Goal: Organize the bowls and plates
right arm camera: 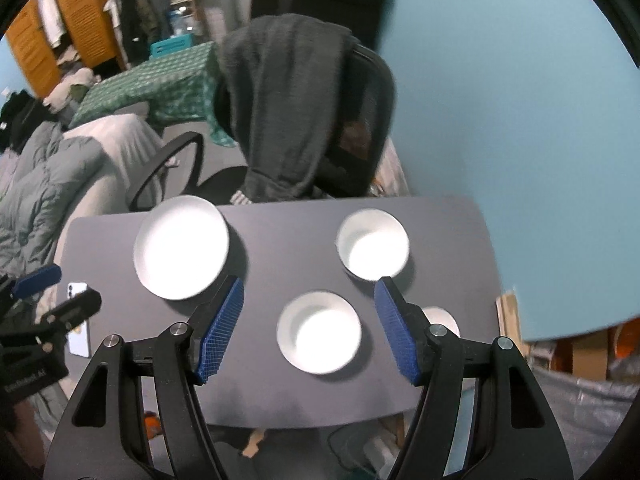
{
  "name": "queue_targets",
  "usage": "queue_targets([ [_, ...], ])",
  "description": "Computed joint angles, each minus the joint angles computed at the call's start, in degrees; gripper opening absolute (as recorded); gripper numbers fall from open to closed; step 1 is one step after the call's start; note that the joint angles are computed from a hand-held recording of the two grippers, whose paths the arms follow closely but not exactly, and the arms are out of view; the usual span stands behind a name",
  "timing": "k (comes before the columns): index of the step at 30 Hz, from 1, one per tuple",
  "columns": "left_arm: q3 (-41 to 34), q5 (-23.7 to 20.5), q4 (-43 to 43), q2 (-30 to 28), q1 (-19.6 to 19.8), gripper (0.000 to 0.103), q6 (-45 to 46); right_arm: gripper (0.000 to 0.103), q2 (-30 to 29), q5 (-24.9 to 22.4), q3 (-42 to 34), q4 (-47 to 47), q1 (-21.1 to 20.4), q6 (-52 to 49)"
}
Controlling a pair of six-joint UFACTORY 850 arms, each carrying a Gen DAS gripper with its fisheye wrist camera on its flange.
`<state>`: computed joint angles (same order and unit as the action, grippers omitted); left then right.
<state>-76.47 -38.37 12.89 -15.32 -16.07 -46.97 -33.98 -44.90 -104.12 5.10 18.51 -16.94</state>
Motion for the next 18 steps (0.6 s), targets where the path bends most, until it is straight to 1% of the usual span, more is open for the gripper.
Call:
queue_targets([
  [6,-3.8,-0.3,-2.9,-3.5,-1.1,0.073,5.9,0.067,1.6,-0.4,2.9,-0.8,-3.1,3.7],
  [18,-12.6,-2.4,-7.5,-10.6,-2.8,0.073,17.5,0.067,3.5,-0.4,6.6,-3.9,-7.4,10.0],
])
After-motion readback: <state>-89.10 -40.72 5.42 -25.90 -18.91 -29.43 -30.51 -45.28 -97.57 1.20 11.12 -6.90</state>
